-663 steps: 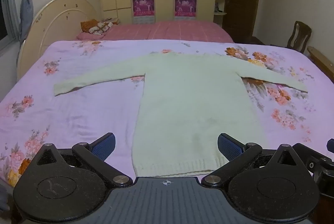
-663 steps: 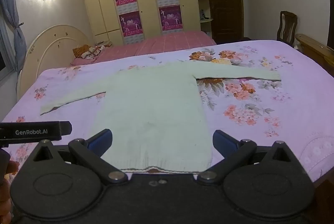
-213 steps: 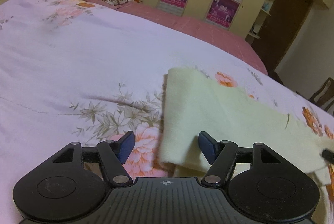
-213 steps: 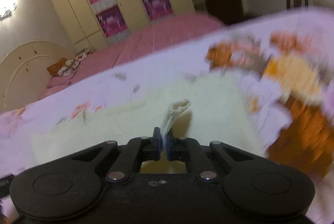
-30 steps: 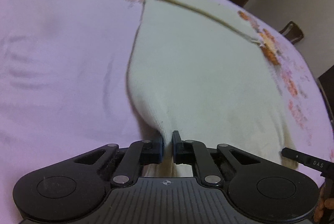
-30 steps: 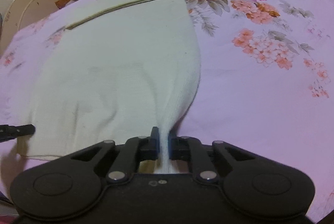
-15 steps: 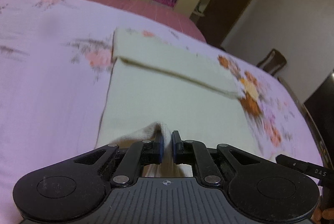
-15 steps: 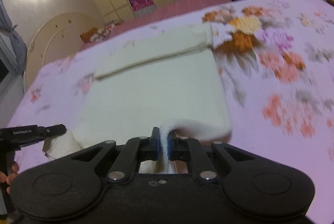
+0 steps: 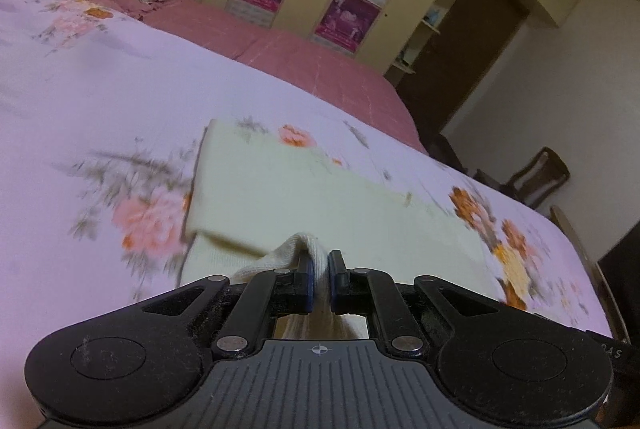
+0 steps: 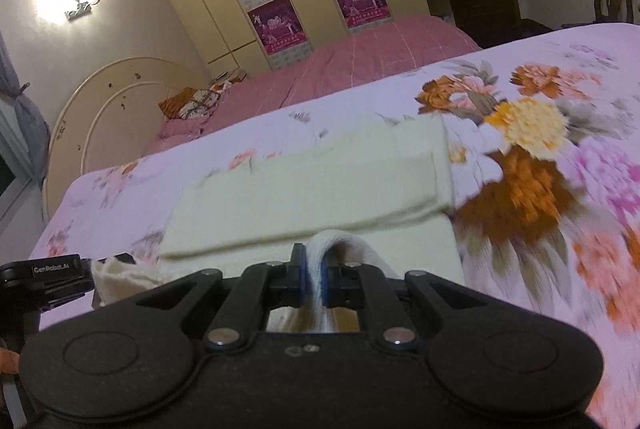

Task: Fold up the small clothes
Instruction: 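Lift the hem with both grippers and fold it onto the collar band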

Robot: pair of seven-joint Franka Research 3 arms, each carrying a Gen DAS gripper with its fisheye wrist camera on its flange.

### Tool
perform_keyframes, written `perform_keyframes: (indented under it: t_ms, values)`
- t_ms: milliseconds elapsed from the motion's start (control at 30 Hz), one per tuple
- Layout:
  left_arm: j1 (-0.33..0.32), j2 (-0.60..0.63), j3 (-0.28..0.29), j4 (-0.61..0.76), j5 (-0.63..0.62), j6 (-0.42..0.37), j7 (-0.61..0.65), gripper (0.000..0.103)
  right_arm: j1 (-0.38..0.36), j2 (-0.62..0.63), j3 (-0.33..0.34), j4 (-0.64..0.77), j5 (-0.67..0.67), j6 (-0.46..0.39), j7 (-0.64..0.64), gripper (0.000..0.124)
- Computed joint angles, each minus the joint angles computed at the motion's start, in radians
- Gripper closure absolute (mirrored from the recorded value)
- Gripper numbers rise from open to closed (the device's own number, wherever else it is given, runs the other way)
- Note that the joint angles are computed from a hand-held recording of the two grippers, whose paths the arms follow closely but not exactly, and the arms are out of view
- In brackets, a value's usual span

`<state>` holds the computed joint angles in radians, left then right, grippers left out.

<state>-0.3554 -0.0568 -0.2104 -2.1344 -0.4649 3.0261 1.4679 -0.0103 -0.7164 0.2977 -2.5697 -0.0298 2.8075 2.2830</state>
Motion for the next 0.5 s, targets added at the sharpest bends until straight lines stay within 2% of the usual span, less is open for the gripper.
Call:
perform_keyframes:
  t_ms: [267,367,500]
  values:
    - [0.059,0.189,-0.022,0.165,0.276,0.018,-0.256,0.095,-0.065,0.183,-0.024,0.062,-0.017,0.112,-0.012,0.116]
    - [0.037,0.254,0.024,0.244,0.414,0.004,-0.398,0.095,-0.097,0.238,-0.024,0.089,-0.023,0.148,0.011,0.116]
    - [0.014,0.352,0.069,0.390,0.554,-0.096,-0.548,0.095,-0.108,0.330,-0.053,0.146,-0.010,0.145,0.047,0.116]
